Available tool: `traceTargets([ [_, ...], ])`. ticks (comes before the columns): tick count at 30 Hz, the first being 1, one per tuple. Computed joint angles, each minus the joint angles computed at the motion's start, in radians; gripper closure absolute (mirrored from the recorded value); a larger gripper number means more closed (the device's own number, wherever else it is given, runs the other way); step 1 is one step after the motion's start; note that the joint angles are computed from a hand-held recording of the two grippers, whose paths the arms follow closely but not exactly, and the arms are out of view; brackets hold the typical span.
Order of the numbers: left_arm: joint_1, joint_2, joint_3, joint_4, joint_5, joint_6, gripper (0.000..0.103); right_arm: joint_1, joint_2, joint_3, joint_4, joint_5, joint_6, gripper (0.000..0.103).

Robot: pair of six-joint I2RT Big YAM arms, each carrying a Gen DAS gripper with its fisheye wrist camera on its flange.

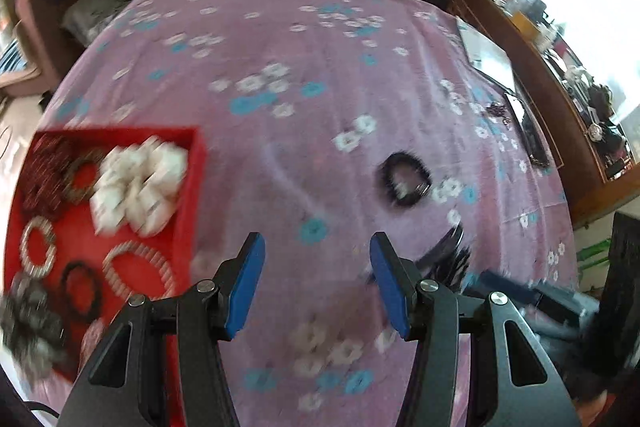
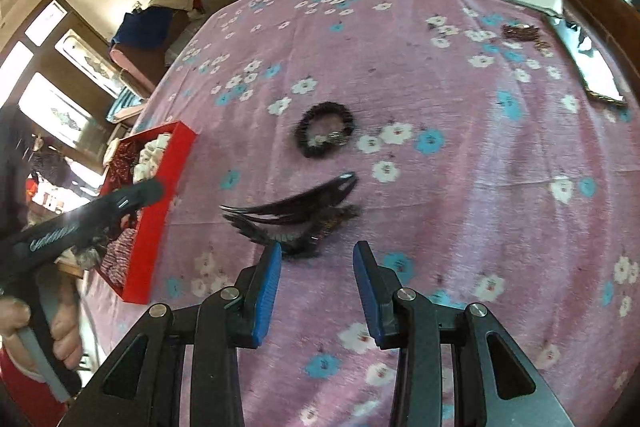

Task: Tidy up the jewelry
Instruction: 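Grasp the black hair tie with left tool while right tool grasps black hair clip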

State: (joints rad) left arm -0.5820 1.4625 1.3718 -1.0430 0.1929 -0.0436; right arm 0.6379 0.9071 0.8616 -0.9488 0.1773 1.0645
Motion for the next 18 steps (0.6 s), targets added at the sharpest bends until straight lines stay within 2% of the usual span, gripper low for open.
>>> traceTargets([
  [4, -0.032, 0.096, 0.076, 0.009, 0.024, 0.021, 0.050, -0.016, 0.032, -0.002, 0.047, -0.033, -0.001, 0.063],
  [10, -0.064, 0.232, 0.185, -0.022, 0.074, 0.054, 0.050, -0.032, 0.058, -0.012, 0.076, -0.056, 0.026, 0.063],
  [18, -0.090, 0.321, 0.255, -0.031, 0.085, 0.087, 0.050, -0.066, 0.034, -0.045, 0.121, -0.099, 0.073, 0.062],
])
